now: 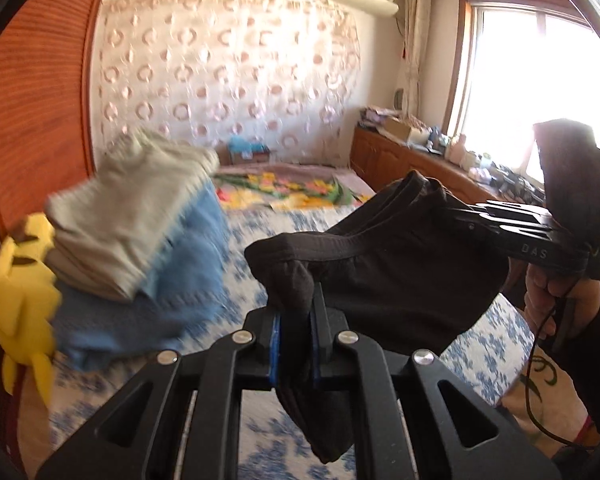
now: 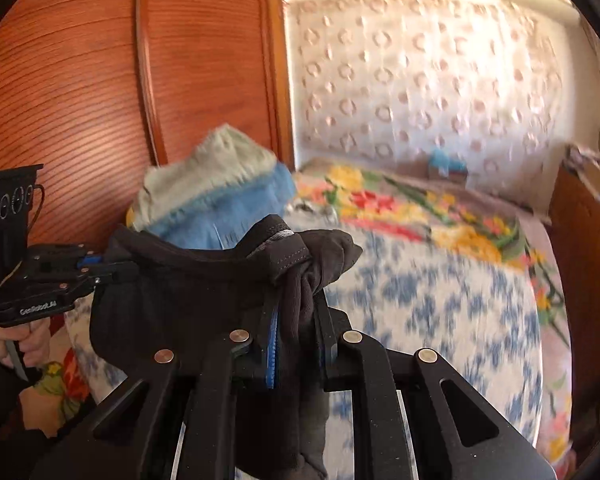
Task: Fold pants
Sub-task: 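Lift the folded pants with both grippers toward the clothes stack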
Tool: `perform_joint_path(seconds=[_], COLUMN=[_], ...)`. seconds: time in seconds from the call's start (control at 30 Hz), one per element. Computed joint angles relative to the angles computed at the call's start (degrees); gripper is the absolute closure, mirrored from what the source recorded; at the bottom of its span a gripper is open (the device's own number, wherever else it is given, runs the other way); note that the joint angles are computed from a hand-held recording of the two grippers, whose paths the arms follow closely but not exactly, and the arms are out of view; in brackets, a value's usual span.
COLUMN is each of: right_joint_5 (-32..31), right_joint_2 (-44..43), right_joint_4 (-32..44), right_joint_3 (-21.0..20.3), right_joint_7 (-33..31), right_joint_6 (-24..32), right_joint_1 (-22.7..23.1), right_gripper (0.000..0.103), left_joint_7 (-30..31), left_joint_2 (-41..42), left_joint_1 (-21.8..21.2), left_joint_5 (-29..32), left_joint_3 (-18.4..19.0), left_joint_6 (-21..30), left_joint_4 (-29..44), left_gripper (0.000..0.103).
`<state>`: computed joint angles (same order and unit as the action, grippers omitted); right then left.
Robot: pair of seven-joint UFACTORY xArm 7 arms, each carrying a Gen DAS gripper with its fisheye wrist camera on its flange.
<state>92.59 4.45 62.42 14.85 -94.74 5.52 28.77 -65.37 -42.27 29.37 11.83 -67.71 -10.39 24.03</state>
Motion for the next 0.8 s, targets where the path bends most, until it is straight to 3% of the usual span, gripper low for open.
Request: perform_joint_path(seconds=[0.17, 0.33, 0.43, 0.57, 0.8], right_joint_5=[-7.14, -16.68, -23.74, -36.88, -52.47], right_joint_2=[4.71, 9.62, 12.56, 18.54, 28.98], right_joint_4=[6.93, 13.02, 16.76, 25.09, 40.98], right_joint_3=[1.31, 3.74, 4.19, 1.60, -2.11], right_joint_7=[4.40, 11.07, 16.20, 25.96, 39.04], right_joint_6=[0.16, -0.35, 0.20, 1.94, 7.00], right_joint_1=[0.64, 0.61, 0.79, 3.66, 6.99], right_gripper=[0.092, 0.092, 0.092, 0.092, 0.092], left_joint_7=[2.21, 4.15, 5.31, 7.75, 12.10], left_joint_2=[-2.84, -4.10, -4.09, -3.73, -1.28], left_joint_1=[-4.10, -4.81, -3.70, -1.42, 4.44], left_joint_5=[0.51, 0.63, 0.29, -0.28, -1.40], left_joint_3=[7.43, 11.77, 12.69, 14.51, 14.26], left_joint_6=[1.75, 1.14, 0.49, -0.96, -0.18], left_joint_4=[-2.80, -5.57, -6.11, -6.53, -3.70], left_gripper=[0.096, 0.096, 0.096, 0.096, 0.096])
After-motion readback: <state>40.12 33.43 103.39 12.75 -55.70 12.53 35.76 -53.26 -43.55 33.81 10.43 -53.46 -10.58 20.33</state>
